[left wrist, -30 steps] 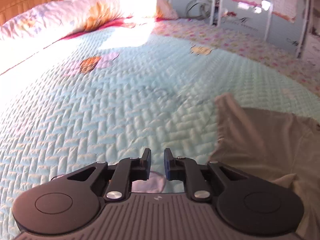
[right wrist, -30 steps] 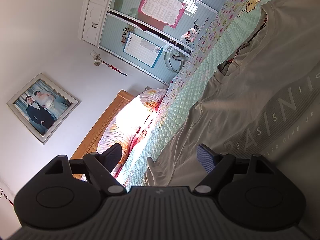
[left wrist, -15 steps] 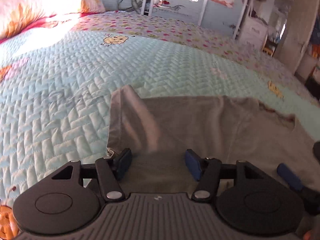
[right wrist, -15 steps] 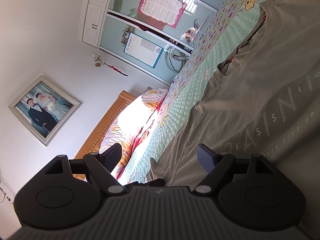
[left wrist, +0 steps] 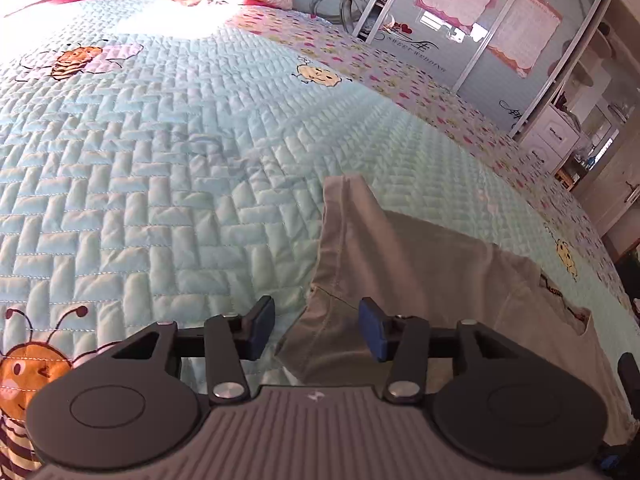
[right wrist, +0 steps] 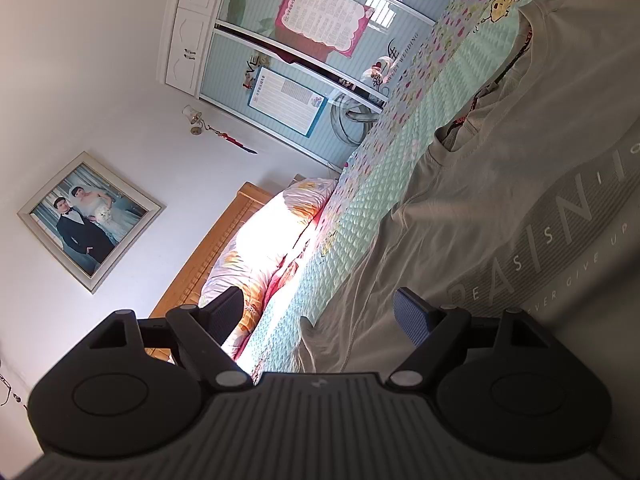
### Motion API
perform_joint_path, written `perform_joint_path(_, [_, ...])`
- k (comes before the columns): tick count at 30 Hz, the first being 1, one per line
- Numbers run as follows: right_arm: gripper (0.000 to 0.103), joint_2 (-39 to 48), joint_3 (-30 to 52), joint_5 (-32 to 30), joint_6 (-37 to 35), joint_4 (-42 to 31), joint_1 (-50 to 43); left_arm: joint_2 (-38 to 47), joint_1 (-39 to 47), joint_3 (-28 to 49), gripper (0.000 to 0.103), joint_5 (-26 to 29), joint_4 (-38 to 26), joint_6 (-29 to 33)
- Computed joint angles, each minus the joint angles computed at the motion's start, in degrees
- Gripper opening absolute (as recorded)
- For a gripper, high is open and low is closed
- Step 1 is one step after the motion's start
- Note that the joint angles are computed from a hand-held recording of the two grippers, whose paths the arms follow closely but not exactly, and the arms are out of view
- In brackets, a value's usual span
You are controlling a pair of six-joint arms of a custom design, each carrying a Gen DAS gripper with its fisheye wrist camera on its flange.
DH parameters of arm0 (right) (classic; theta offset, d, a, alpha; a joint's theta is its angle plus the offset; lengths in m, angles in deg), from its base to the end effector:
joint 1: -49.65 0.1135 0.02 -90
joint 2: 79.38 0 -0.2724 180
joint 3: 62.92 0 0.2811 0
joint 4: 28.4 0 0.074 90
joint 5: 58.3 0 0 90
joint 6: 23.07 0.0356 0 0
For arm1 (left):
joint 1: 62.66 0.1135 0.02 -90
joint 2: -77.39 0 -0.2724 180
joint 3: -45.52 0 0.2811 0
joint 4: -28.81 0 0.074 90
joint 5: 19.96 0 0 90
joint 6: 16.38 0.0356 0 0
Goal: Fold clothes
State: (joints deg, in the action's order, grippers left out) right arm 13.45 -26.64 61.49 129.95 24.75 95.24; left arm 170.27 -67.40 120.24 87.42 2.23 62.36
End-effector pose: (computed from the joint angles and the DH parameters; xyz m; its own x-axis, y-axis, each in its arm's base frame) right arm 0.2177 0.1970 0.1448 -0.2620 0.8377 -0.4791 -0.0868 0.4740 0.8762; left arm 0.3753 -0.0418 0.2219 -0.7447 -0.1252 -0.6556 0.1477 0.9269 -0.3449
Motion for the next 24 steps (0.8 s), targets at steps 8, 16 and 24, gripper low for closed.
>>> perform_joint_path(8, [0.082,0.45,0.06,-0.25,0.14,0.66,-0.23,2.80,-2.63,5.55,0.057,-6.20,1.97,-0.02])
perform_joint_path(16, [0.082,0.81,0.29,-0.43,0.26,1.00,-0.45,18.91,-1.49,22.68,0.059,-3.45,-2.48,0.39])
perform_joint_path(24, [0.082,1.04,0.40,-0.47,0.28,1.23,-0.55,17.84,-2.22,20.52,0.040,-3.00,-1.38,6.71])
